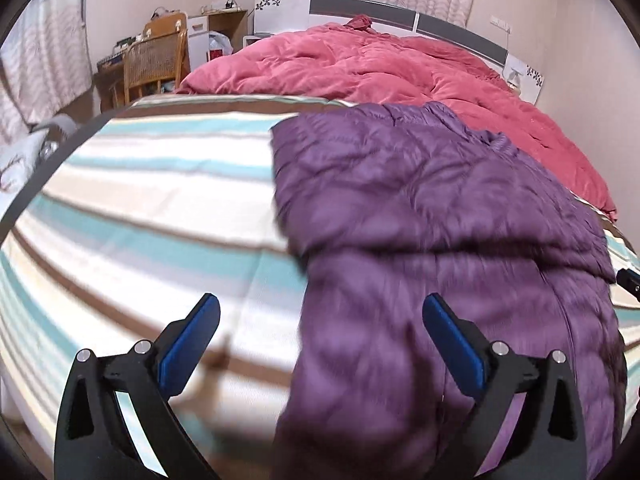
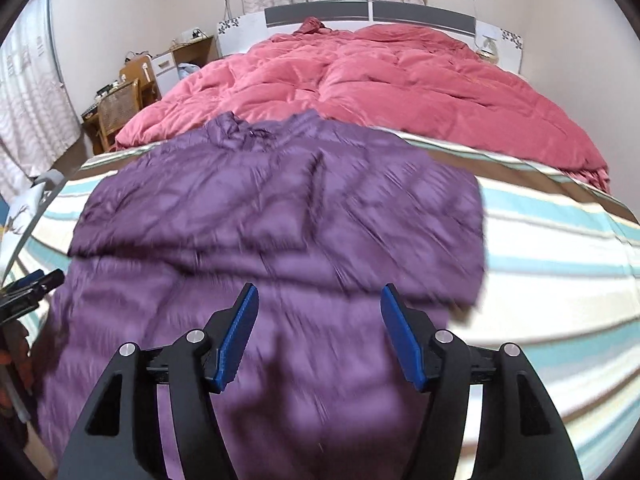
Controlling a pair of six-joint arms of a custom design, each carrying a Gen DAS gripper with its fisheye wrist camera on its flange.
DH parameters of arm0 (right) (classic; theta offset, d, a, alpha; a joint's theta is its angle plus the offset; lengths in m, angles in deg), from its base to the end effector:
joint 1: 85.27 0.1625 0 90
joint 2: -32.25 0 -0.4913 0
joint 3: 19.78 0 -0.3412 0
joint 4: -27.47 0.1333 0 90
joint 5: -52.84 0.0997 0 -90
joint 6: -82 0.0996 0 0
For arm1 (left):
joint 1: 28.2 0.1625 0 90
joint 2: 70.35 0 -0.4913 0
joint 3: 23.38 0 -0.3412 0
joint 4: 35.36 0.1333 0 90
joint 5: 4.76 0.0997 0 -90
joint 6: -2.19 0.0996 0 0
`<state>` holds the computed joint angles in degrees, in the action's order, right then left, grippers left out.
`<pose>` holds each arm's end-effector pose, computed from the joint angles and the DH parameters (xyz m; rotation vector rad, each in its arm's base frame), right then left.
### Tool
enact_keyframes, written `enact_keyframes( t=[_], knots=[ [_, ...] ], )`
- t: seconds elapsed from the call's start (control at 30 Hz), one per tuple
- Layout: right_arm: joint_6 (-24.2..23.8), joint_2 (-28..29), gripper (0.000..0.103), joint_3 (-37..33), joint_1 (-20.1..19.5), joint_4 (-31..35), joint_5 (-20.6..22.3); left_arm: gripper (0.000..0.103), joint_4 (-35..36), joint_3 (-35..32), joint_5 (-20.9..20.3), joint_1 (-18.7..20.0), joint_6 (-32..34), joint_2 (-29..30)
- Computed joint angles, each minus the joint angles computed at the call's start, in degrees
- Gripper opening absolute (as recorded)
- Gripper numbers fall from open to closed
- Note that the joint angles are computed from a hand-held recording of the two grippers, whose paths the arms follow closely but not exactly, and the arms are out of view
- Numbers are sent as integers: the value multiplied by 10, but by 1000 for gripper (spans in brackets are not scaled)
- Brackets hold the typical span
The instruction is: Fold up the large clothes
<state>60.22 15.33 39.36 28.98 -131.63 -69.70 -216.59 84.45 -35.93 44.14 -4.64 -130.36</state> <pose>0.4216 -0.7419 0.0464 0.8232 -2.3874 0.6177 0.0315 -0.6214 0.3662 -0.2670 2.1036 -1.0522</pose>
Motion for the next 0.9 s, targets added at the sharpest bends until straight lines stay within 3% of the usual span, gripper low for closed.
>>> enact_keyframes(
  t=[0.13, 0.23, 0.37, 0.43, 0.5, 0.57, 0.73, 0.9],
  knots=[
    [-4, -53, 63, 101, -4, -46, -11, 101, -3, 69, -10, -11, -26, -31],
    [18, -96, 73, 171, -12, -59, 3, 101, -20, 113, -17, -17, -24, -48],
    [40, -149, 73, 252, -26, -73, 17, 100, -33, 165, -24, -29, -28, -69],
    [49, -171, 73, 288, -32, -73, 21, 95, -32, 186, -29, -35, -35, -79],
    [65, -190, 73, 316, -40, -61, 34, 79, -28, 204, -46, -37, -41, -91],
    [78, -206, 72, 344, -48, -53, 47, 72, -28, 219, -57, -39, -48, -96],
    [110, -236, 59, 408, -68, -51, 84, 66, -58, 259, -83, -54, -37, -104],
    [94, -256, 59, 459, -80, -83, 137, 57, -58, 292, -90, -73, -40, -115]
  ],
)
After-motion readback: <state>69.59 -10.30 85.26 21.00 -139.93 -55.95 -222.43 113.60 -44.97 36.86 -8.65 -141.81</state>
